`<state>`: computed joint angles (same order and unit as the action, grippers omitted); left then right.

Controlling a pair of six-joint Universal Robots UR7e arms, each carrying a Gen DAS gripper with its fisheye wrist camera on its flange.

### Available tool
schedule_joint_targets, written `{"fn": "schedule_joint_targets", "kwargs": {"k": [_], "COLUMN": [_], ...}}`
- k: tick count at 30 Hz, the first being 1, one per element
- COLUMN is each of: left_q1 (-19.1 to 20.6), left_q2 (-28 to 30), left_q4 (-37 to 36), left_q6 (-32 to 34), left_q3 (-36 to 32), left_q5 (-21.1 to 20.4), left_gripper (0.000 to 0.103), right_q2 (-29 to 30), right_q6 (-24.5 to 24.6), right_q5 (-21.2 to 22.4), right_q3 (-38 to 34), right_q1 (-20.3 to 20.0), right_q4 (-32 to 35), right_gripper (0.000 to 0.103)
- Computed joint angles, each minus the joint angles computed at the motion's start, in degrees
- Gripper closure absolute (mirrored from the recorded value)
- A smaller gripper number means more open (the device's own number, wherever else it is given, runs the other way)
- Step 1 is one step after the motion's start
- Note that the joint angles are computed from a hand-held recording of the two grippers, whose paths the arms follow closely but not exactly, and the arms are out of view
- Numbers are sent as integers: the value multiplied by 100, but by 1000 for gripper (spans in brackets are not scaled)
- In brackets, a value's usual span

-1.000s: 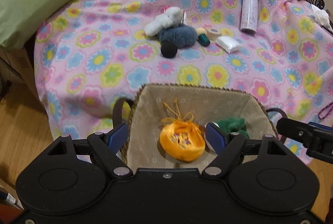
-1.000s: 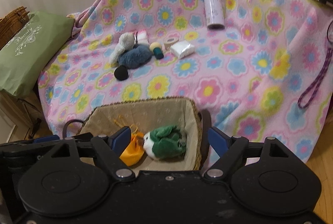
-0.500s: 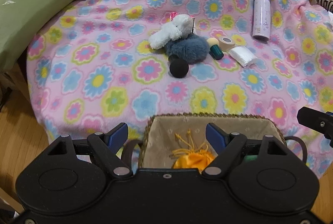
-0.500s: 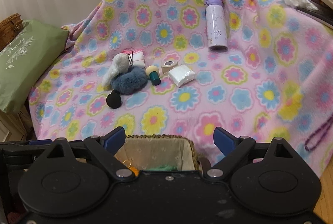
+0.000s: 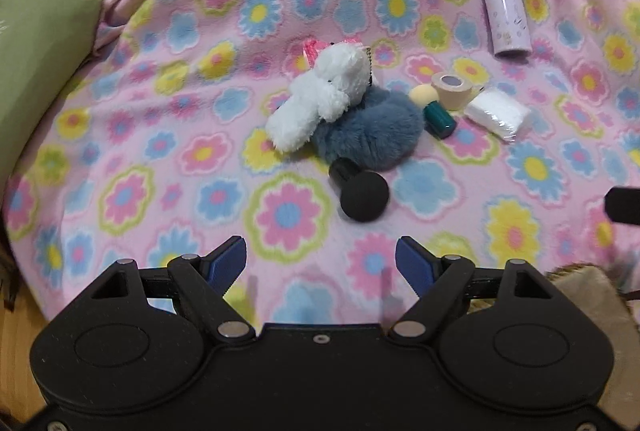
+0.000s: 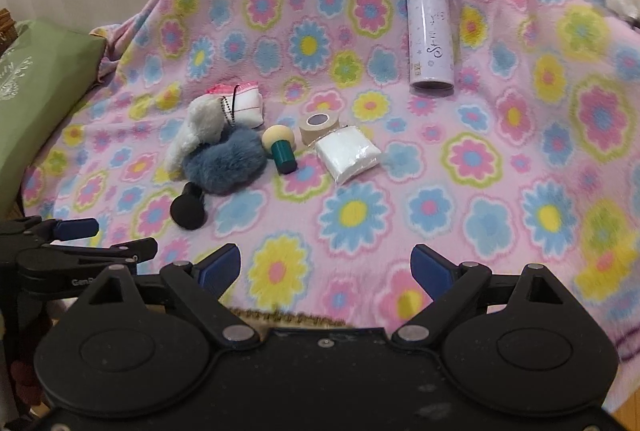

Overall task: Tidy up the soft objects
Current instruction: 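Move the left tool to the black round-headed brush while the right tool approaches the white packet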

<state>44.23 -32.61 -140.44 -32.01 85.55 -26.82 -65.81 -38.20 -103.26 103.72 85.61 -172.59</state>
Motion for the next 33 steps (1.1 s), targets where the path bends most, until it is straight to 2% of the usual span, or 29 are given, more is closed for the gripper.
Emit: {"fn": "schedule_joint_targets", "kwargs": {"k": [13, 17, 22, 33], "left_q1": [443, 472, 542, 624], "left_q2": [224, 278, 320, 732], "left_q4": [32, -360, -808, -1656], "left_q6": [294, 631, 884, 2106], "left_q3": [-445, -441, -498, -957], "left_q5": [-170, -246, -593, -1154], "left_gripper": [25, 24, 23, 21], "right_q2": [779, 993, 1179, 1309], "right_q6": [-71, -77, -80, 18], "right_q5": [-364, -531, -648, -722], "right_q3": [-862, -1081, -1292, -1503], "right_q1": [109, 122, 112, 85], "right_q4": [268, 327, 408, 478], "right_gripper": [11, 11, 11, 11]}}
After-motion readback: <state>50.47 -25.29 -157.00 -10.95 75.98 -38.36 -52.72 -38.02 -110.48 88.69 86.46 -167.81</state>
